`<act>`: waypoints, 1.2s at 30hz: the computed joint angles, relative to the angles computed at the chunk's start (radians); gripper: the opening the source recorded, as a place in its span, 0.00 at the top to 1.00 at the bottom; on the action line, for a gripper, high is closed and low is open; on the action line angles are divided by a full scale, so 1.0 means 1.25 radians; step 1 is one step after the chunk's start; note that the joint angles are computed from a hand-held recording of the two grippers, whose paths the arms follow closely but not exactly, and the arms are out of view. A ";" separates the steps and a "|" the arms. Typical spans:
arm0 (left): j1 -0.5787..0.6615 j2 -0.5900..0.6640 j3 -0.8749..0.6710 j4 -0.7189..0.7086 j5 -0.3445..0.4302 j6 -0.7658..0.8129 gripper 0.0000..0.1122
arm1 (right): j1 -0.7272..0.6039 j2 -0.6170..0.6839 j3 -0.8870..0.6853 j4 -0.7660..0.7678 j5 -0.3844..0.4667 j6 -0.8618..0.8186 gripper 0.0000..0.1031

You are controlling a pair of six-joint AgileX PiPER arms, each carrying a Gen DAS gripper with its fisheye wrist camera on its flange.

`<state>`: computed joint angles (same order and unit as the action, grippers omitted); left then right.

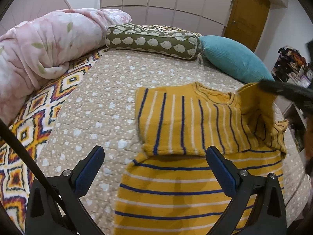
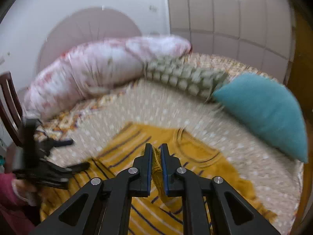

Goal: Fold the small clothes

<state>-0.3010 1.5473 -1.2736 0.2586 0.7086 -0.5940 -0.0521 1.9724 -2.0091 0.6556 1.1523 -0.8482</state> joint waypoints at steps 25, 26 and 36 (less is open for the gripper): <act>-0.087 0.186 -0.143 -0.055 0.007 0.025 0.08 | -0.402 -0.267 0.572 0.088 -0.316 -0.145 0.20; -0.096 0.192 -0.151 -0.049 0.016 0.023 0.08 | -0.416 -0.260 0.571 0.082 -0.308 -0.141 0.20; -0.138 0.210 -0.207 -0.016 0.052 0.000 0.08 | -0.437 -0.297 0.664 0.138 -0.330 -0.241 0.20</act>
